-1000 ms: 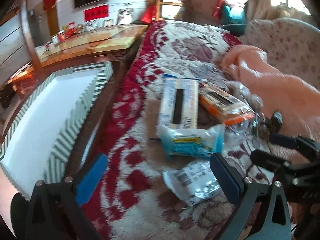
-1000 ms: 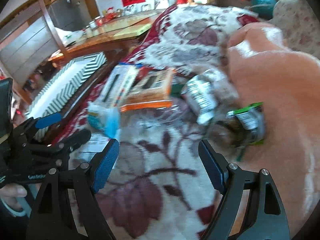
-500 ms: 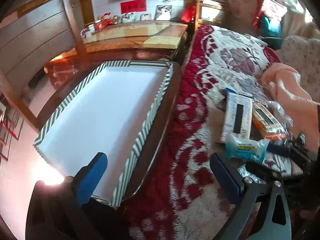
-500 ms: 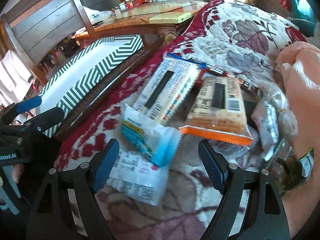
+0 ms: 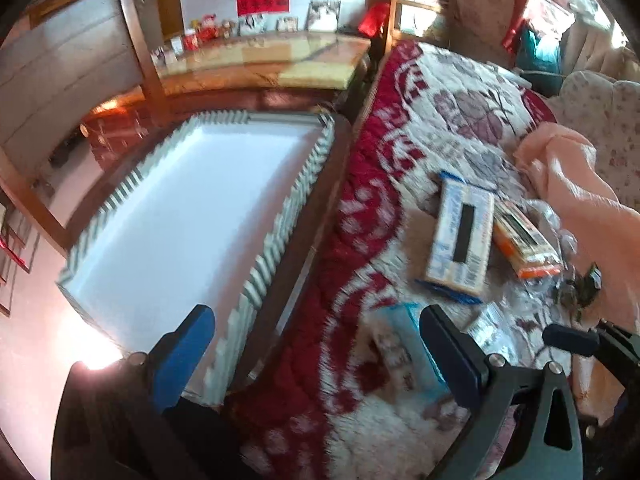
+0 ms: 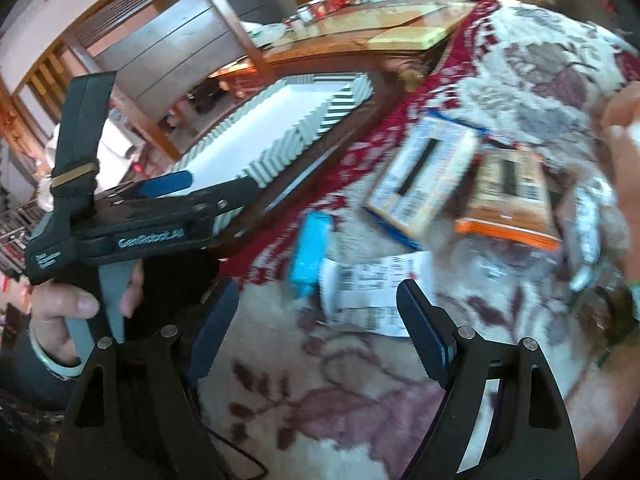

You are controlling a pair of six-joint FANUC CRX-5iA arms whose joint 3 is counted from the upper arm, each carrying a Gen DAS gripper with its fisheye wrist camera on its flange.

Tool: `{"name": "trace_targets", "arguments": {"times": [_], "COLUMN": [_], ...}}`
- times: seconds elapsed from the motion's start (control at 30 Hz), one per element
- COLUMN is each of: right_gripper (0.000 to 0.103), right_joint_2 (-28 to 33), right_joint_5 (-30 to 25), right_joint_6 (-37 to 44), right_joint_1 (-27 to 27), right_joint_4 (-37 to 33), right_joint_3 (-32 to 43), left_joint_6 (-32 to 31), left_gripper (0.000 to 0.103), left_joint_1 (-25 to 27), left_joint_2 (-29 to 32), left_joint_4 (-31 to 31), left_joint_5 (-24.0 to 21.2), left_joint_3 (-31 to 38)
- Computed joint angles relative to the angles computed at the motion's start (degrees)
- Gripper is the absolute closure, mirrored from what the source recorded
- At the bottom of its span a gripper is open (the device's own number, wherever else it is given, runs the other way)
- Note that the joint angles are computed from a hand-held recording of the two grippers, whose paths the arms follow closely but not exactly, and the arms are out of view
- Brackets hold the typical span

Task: Organize snacks
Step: 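Grasp the small blue packet with the left tool while the right tool grasps the white barcode packet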

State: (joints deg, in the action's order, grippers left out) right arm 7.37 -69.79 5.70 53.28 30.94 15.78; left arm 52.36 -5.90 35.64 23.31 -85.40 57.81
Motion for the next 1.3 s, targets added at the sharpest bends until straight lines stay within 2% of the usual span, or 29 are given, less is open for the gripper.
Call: {"name": "trace_targets", "arguments": {"times": [0.1,0.17,0.27,0.4,0.47,0.53,0.57,0.6,0.67,0.77,0.87,0.97,1.1,1.2,1.3], "right_gripper": [0.021,0.021,0.021,0.021,0.021,0.021,0.021,0.021,0.021,0.021,0.021,0.021,0.021,0.021,0.021], "right_joint_2": [-0.39,0.75,1.89,2.64,2.87,2.68,2.52,2.43,2.34,2.87,2.86,3.13,5.24,7.84,9.19], "right_joint_5": [-2.41,-5.96,-8.18,-9.09,-9.42,-9.08,-8.83,-8.58,-8.17,-8.27,-6.45,-5.28,-8.95,-14.20,-15.15], "right_joint_6": [-0.08,2.07,4.99,7.12,7.59,7.41,7.06,6.88,7.15,8.19,8.03,6.60,6.02,8.84,9.85], "right_joint_1": [0.25,0.21,-0.29,-0.22,-0.27,-0.36,-0.33,-0.32,-0.41,-0.87,-1.34,-1.96,-2.25,-2.23,-3.49], "right_joint_4": [0.12,-1.09,-3.29,-5.02,-5.61,-5.70,-5.63,-5.56,-5.59,-6.60,-8.15,-9.16,-9.54,-8.50,-10.23], "right_joint_3": [0.15,2.41,4.35,5.03,5.29,5.01,4.85,4.69,4.55,5.30,5.37,5.44,7.98,11.32,13.21], "left_joint_6": [2.99,4.69,4.55,5.70,6.10,6.93,7.79,8.04,7.01,7.19,5.64,5.13,3.93,4.66,4.73], "left_gripper": [0.000,0.000,0.000,0.001,0.015,0.044,0.052,0.061,0.068,0.070,0.071,0.071,0.071,0.071,0.071], "left_joint_1": [-0.57,-1.22,-2.23,-3.30,-3.51,-3.65,-3.55,-3.45,-3.12,-2.65,-2.40,-2.12,-2.14,-2.07,-2.04], "left_joint_2": [2.22,3.89,2.29,3.25,4.51,7.36,9.49,10.07,8.53,9.02,6.97,6.69,4.94,5.55,5.29], "left_joint_4": [-0.24,-0.64,-2.35,-3.80,-3.90,-4.25,-3.79,-3.81,-3.57,-2.91,-2.77,-2.05,-2.74,-2.89,-3.22], "left_joint_5": [-5.44,-9.41,-8.33,-9.24,-10.72,-14.51,-17.17,-17.92,-15.79,-16.12,-13.44,-13.03,-10.64,-11.07,-10.60], "left_joint_3": [3.34,5.79,2.77,3.51,4.96,9.20,12.30,13.00,10.16,11.08,7.85,7.61,5.10,5.97,5.52]}}
